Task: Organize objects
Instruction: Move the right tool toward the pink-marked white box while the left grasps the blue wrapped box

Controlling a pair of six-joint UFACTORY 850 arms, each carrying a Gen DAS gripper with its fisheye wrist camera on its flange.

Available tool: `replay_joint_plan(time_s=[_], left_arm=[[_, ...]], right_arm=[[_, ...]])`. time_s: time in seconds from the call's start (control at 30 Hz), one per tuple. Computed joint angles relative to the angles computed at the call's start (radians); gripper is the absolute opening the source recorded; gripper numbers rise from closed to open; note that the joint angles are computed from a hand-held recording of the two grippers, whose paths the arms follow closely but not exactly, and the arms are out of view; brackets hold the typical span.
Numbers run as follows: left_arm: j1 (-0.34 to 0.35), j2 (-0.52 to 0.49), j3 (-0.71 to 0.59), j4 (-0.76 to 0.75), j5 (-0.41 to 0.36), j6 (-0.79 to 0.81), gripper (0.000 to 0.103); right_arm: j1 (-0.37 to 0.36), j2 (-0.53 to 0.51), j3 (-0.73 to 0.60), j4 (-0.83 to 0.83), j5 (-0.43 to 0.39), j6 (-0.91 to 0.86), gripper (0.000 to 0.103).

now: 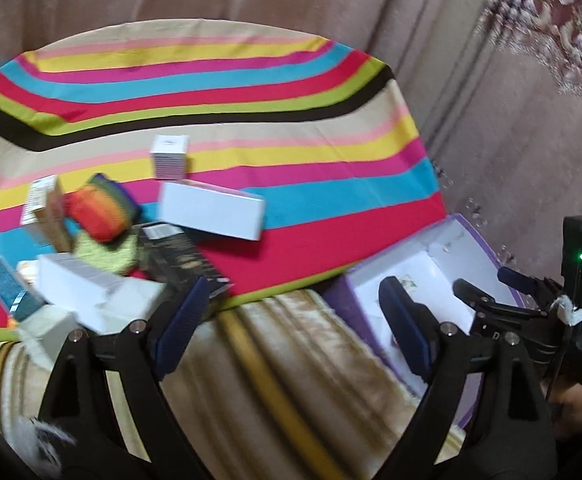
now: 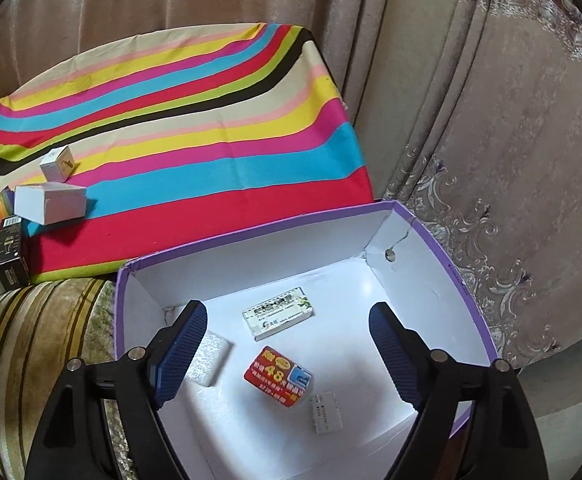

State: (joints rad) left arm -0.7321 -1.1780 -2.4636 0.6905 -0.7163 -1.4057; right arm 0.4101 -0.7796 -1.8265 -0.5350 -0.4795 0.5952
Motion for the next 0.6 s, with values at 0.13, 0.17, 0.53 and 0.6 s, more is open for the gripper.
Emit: replay_joint_plan(time_s=[0.13, 0.17, 0.53, 0.6], left_arm=[[0.006, 0.144, 0.252, 0.074, 0.055, -0.122, 0.089], [0.008, 0.177, 0.309, 0.087, 0.067, -0.162, 0.089], [0.002, 0.418, 0.733, 0.343, 0.042, -0.601, 0.089], [0.006, 0.453, 0.795, 0.364, 0.048, -0.67, 0.089]], right_arm=[[0.007, 0.001, 0.0, 0.019, 0.009, -0.028, 0.084], [0.009, 0.002, 0.0, 0.034, 0.013, -0.044, 0.084], [0.032, 0.002, -0.007, 0.454, 0.076, -0.451, 0.086], [0.042, 0.001, -0.014, 0.504, 0.078, -0.496, 0.091]])
